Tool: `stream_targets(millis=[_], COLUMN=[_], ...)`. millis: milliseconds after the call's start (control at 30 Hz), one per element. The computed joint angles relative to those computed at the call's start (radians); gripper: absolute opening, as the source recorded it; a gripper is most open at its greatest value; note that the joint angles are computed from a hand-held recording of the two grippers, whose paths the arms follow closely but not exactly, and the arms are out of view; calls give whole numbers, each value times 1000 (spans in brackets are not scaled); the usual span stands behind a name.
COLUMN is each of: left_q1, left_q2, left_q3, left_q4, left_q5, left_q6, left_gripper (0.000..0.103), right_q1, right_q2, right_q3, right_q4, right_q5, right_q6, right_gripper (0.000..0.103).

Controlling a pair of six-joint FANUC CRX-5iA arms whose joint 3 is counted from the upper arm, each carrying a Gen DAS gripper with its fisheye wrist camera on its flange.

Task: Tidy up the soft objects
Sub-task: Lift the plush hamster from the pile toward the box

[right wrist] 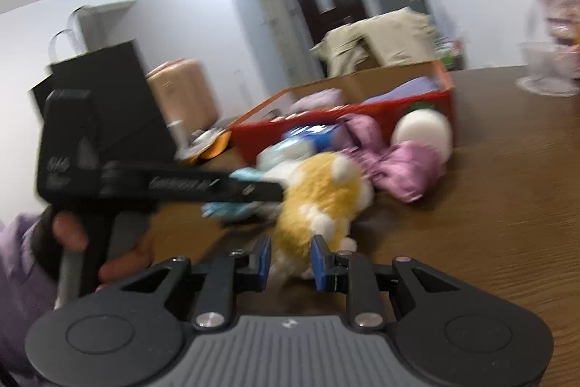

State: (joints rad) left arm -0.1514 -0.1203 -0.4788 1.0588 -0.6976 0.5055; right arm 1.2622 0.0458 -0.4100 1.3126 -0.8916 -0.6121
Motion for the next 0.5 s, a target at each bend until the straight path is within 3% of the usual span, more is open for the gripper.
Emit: stream_targets(millis=[67,100,167,267,333,433,500], left_q1=[2,4,7,-7,-6,5,16], left_q2=[19,27,47,68,62,33,11], left_q3=[10,15,28,57,60,35,9], left_q4=[25,34,57,26,9,21,46], left_q5=[-10,-24,-58,-60,-67,-100,-142], left_q6=[4,10,17,62,74,22,-25], left_gripper=[61,61,63,63,63,64,73], right_q1=[3,1,-19,-27,-33,-27,-38], right_q2=[7,8,15,39,33,18,-2], right_q3=[3,1,-8,7,-2,-19,-30], right_q4=[10,18,64,50,42,58,70], right_q5=[-43,-45,-23,-62,-61,-92,-83], right_q6=[-51,-64,-110,-161,-175,-198,-182], right_gripper=[49,50,50,48,38,37,38])
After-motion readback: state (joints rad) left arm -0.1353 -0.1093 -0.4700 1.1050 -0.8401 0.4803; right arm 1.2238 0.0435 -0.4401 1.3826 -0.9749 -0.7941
